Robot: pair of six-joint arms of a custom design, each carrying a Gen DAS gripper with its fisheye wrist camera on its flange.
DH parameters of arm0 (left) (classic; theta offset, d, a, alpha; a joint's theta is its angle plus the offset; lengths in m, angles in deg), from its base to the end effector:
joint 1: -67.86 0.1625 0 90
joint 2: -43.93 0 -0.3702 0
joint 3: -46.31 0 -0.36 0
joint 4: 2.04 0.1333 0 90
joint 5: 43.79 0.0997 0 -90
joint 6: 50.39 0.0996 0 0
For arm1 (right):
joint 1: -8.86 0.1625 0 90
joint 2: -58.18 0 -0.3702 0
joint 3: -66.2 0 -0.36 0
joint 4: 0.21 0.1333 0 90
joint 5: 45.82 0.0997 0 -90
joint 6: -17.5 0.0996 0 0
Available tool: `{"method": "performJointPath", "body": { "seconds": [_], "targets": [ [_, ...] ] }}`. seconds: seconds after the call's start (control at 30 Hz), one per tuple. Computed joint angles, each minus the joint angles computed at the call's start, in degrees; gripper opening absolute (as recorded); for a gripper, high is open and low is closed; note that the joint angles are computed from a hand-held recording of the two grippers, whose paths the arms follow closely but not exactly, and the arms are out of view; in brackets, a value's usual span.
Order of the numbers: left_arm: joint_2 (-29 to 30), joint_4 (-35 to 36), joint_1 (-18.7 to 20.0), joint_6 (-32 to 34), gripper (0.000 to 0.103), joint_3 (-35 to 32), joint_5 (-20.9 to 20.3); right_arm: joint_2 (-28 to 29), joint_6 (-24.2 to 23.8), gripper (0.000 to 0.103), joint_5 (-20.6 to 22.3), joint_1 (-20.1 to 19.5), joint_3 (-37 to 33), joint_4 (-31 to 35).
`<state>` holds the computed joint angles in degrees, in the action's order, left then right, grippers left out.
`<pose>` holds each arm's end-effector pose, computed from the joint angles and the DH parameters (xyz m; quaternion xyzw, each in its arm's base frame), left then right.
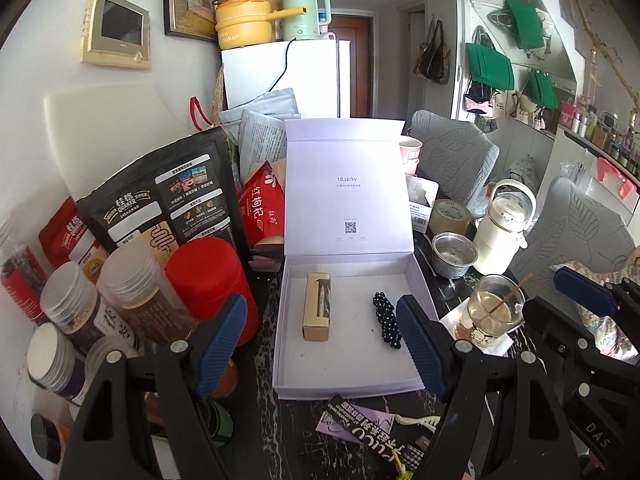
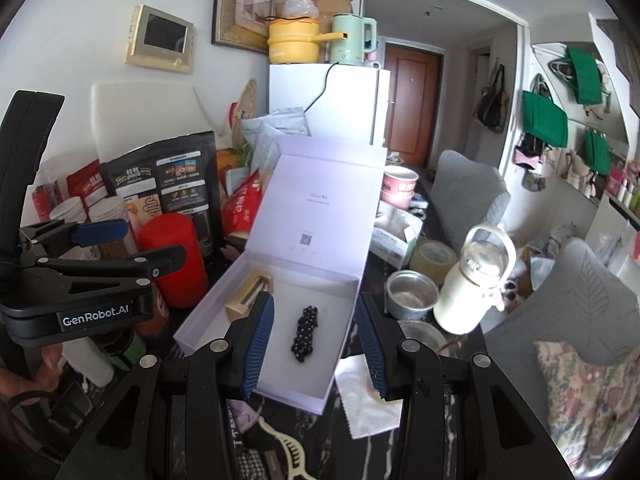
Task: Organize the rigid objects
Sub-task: 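Withdraw both grippers from the white box back toward the table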
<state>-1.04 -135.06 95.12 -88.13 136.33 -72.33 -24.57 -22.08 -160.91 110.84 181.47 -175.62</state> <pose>-0.4449 -0.4776 0.1183 0.1949 0.8371 -0.3830 0.3385 0.1892 -0.4530 0.3613 0.2930 -0.8291 0.3758 0.2926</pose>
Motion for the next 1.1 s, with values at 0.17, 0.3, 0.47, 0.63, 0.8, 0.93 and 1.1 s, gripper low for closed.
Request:
{"method": "performJointPath", "body": {
  "seconds": [0.17,0.3,0.47,0.63,0.8,0.93,1.1],
  "targets": [
    [-2.09,0.61,-2.13,-2.57,0.077,3.32,0.17,-3.11,0.09,0.045,0.05,0.51,3.36,-0.84],
    [-3.52,1.17,-3.56,-4.60,0.077,5.63,0.22,-5.45,0.03,0.046,-0.13,0.96,6.07,-1.54],
    [-5.19,1.40,-5.26,-6.88,0.090,8.63,0.15,-8.32,0.46,0.053,0.19,0.88,9.27,-1.82],
    [-6.35,1.56,-6.46,-8.84,0.090,11.04,-0.24,-10.61,0.52,0.061,0.29,0.51,11.64,-2.07],
    [-7.34,2.31,-7.59,-10.41,0.090,13.16,-1.05,-13.16,0.36,0.066,0.64,0.19,14.56,-3.24],
    [-8.06,2.03,-8.64,-11.41,0.090,15.16,-1.87,-15.14,0.53,0.067,0.72,-0.18,16.87,-3.69],
    [-8.10,5.10,-10.24,-12.96,0.090,17.15,-0.42,-17.40,0.96,0.068,1.10,-1.41,20.10,-5.06]
  ]
}}
